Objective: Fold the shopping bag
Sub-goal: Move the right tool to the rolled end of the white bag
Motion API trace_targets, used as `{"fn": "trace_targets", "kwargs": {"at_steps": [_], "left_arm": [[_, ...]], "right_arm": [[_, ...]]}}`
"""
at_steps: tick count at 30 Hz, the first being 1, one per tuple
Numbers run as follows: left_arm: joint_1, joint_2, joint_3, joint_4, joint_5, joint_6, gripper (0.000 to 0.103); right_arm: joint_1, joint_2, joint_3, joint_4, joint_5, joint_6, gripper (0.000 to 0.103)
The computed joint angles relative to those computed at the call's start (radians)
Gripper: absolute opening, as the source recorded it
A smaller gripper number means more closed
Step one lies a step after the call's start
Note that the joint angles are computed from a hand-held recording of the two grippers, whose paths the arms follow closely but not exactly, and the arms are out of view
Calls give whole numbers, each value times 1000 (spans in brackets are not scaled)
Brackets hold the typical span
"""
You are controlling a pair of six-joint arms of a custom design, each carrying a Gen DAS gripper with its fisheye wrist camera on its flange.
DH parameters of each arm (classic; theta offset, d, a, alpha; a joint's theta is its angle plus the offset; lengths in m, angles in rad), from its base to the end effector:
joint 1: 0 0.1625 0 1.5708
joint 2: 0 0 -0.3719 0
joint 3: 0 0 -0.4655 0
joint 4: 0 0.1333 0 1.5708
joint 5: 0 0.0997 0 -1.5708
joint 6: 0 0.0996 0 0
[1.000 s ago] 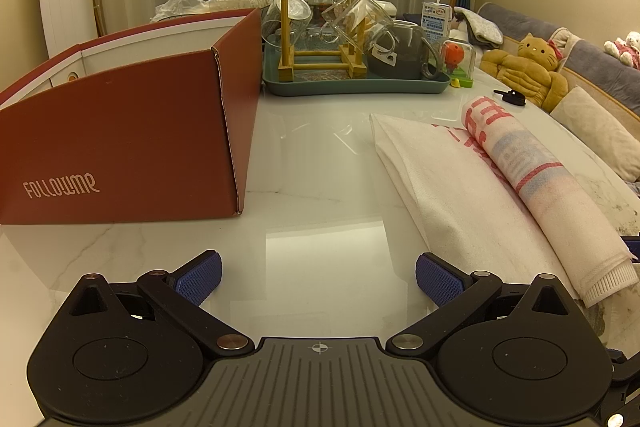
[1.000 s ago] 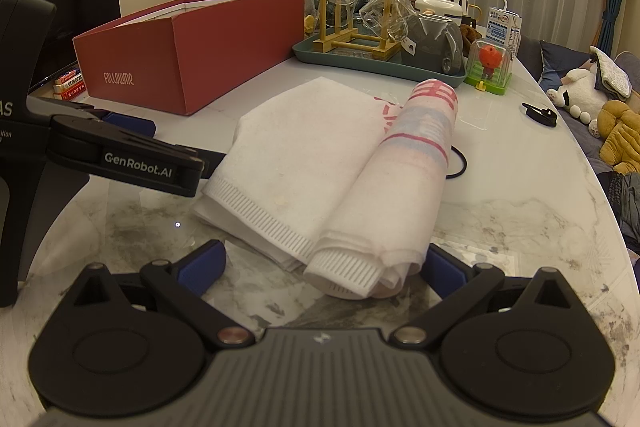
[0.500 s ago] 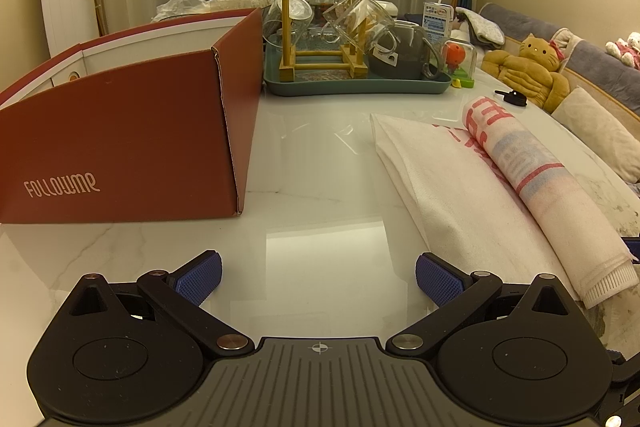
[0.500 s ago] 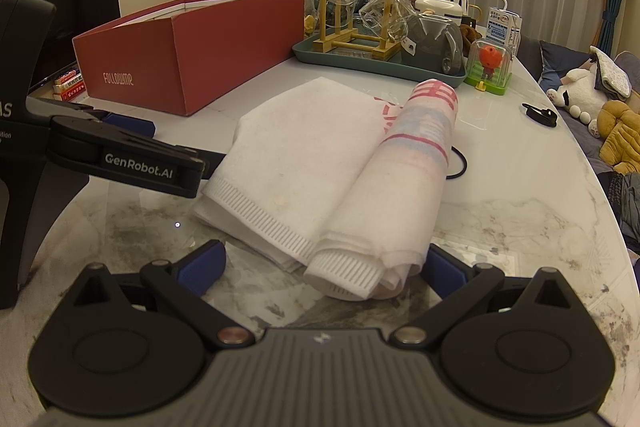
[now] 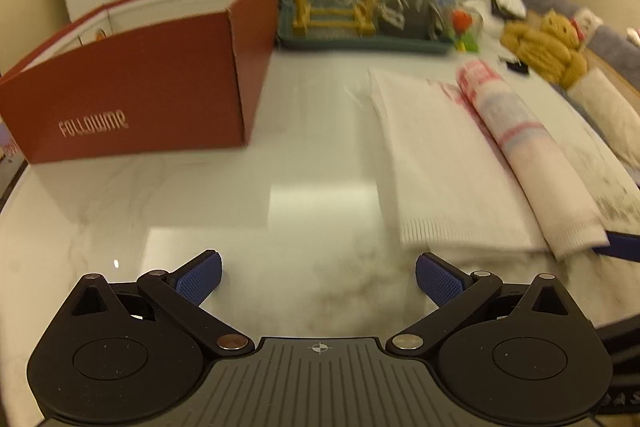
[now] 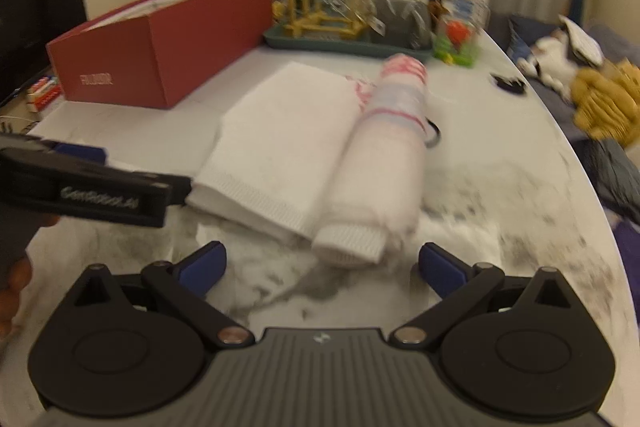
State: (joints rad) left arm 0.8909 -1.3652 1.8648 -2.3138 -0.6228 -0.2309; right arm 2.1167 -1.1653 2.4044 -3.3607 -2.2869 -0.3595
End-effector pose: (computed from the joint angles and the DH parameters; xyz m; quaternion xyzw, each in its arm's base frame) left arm -0.2077 -0.5976 0.2712 0.1426 0.8733 -0.2963 0.3594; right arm 0.2774 -0.3259 0.0523 0.3085 -0.8522 0.2850 0.3121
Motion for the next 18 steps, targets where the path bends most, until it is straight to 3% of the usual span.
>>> {"fn": "trace_targets", "kwargs": {"at_steps": [5,9,18], "left_arm": [[-24,-39,-32,275,-47,-177,103],[-43,-45,-59,448,-50,-333,103],[-50,-81,-22,434,-30,-359,103]], "right_arm": [[52,-61,-15,266,-94,218,103],[88,-63,-10,337,-129,318,103],[115,-57,-6,353,-154,379,103]]}}
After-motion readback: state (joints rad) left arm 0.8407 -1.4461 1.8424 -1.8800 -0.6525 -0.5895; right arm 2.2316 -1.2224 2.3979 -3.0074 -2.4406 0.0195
